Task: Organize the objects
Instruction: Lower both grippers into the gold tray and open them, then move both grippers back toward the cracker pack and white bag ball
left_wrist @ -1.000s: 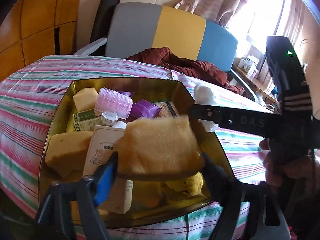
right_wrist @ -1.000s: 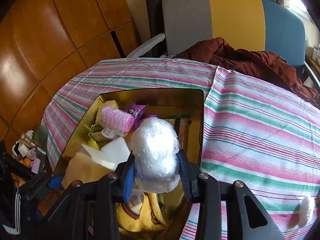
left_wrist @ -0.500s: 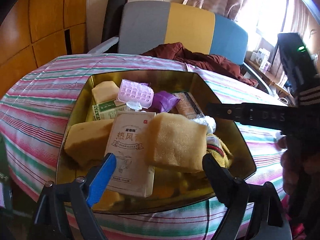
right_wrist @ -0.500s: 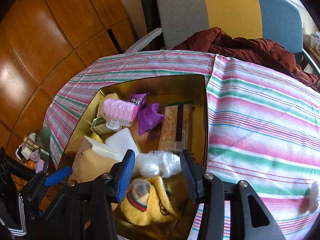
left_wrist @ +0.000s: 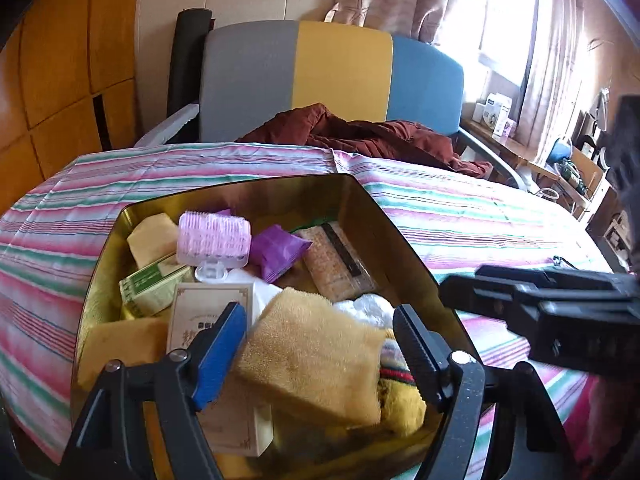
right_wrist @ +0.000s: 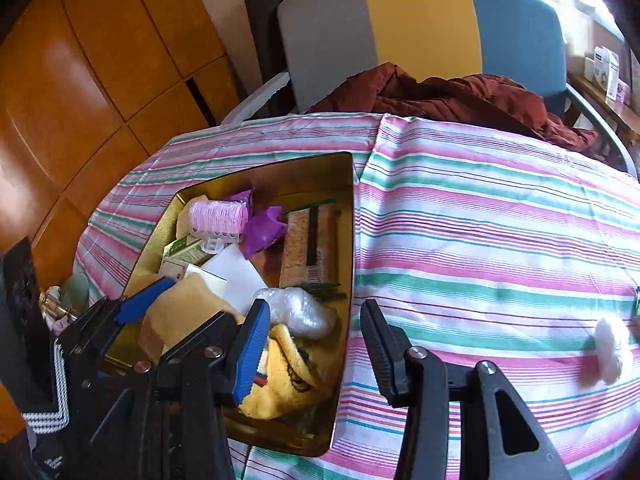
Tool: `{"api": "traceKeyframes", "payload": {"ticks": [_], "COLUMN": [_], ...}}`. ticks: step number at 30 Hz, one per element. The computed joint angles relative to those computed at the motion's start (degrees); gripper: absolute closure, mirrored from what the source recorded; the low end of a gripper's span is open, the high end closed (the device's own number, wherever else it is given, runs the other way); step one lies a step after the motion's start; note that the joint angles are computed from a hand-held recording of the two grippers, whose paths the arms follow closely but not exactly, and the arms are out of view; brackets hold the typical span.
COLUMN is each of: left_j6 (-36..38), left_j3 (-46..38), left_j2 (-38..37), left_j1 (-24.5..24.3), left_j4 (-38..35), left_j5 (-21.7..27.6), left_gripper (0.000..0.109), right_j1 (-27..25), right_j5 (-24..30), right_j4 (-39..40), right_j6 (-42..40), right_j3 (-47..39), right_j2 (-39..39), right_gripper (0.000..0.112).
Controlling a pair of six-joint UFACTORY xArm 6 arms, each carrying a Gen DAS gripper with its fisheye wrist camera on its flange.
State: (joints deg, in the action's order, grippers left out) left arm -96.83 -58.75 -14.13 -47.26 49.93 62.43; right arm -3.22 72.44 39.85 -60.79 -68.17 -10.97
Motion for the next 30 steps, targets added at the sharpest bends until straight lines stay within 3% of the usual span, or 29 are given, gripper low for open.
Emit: {"api": "traceKeyframes", "payload": {"ticks": [6,14,20,30], "left_j6": [-1.52,-7.20,-10.10,-7.85], "left_j3": [-0.02,0.62,0.72,-2.58], "left_j2": [-1.07,-4.85,-6.52,-5.03], "left_j1": [-1.63,-8.11,-11.13,-13.20], "left_j4": [0.40,-0.55,-1.12,0.15], "left_j5": [1.78,14.05,19.39,21.22], "left_gripper": [0.025,0.019,0.019,0.019], "right_j1": [-1.13,-1.90,-2.38,-4.74], "right_j5": [0.14,0.16,-0.30,-1.67], "right_j4": [1.10,2.35,1.37,0.44], "right_j6": [-0.97,-2.94,-4.44,-6.93], "right_j3": [0.64,1.87,3.87,5.28], "right_j2": [-0.56,-1.98,-3.28,-4.25], "right_gripper": [0.064,0.062,0.062,0.062]}}
